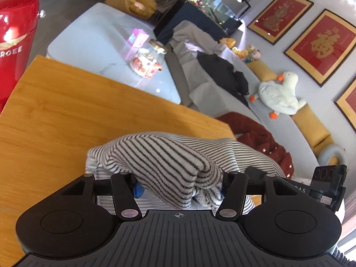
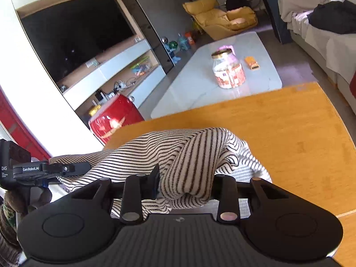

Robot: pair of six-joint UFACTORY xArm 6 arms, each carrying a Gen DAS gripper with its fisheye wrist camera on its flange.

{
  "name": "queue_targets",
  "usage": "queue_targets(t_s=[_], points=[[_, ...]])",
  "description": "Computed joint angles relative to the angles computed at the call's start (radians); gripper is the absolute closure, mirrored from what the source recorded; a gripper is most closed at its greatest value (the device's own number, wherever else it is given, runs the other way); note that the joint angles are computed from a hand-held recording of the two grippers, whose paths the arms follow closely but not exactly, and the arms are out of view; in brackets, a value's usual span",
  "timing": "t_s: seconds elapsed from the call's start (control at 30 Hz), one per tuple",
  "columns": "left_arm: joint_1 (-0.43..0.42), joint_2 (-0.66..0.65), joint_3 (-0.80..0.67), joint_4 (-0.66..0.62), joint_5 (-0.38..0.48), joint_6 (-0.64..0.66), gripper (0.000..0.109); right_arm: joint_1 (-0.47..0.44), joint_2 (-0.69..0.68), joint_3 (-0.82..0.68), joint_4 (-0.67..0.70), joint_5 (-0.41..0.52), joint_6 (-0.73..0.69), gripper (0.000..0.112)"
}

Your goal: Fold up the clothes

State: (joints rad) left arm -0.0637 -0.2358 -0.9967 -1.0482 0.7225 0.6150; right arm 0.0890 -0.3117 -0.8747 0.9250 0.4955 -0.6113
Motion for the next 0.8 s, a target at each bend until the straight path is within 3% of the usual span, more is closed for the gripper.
queue_targets(t_s=[0.07, 0.27, 0.37, 0.47, 0.5, 0.57, 0.6, 0.7, 0.8], points=[[-0.001, -0.006, 0.038, 0.089, -0.015, -0.054, 0.047, 0.008, 0.007, 0.035, -0.067, -0.033, 0.047, 0.072], [0.034, -0.092, 0.099, 0.08, -0.005, -0.009, 0.042, -0.012, -0.087, 0.079, -0.064, -0.045, 0.012, 0.057], [0.059, -0.106, 0.087, 0.001, 0.032, 0.034, 0.024, -0.018, -0.098, 0.074, -0.023, -0.057, -0.019, 0.045], [0.035, -0.074, 0.067, 0.008, 0.005, -0.001, 0.022, -0.002, -0.053, 0.053, -0.011, -0.087, -0.005, 0.045], [0.021, -0.056, 0.059, 0.023, -0.002, -0.025, 0.022, 0.007, -0.032, 0.046, -0.014, -0.099, 0.012, 0.053], [-0.002, -0.019, 0.044, 0.044, -0.009, -0.062, 0.033, 0.026, 0.0, 0.038, -0.074, -0.137, 0.066, 0.07], [-0.014, -0.006, 0.037, 0.058, -0.022, -0.077, 0.056, 0.032, 0.011, 0.032, -0.088, -0.148, 0.077, 0.074], [-0.034, 0.005, 0.02, 0.081, -0.043, -0.103, 0.07, 0.016, -0.027, 0.022, -0.054, -0.101, 0.045, 0.08], [-0.018, -0.067, 0.042, 0.062, -0.003, -0.073, 0.072, -0.013, -0.131, 0.047, -0.003, -0.024, -0.033, 0.08]])
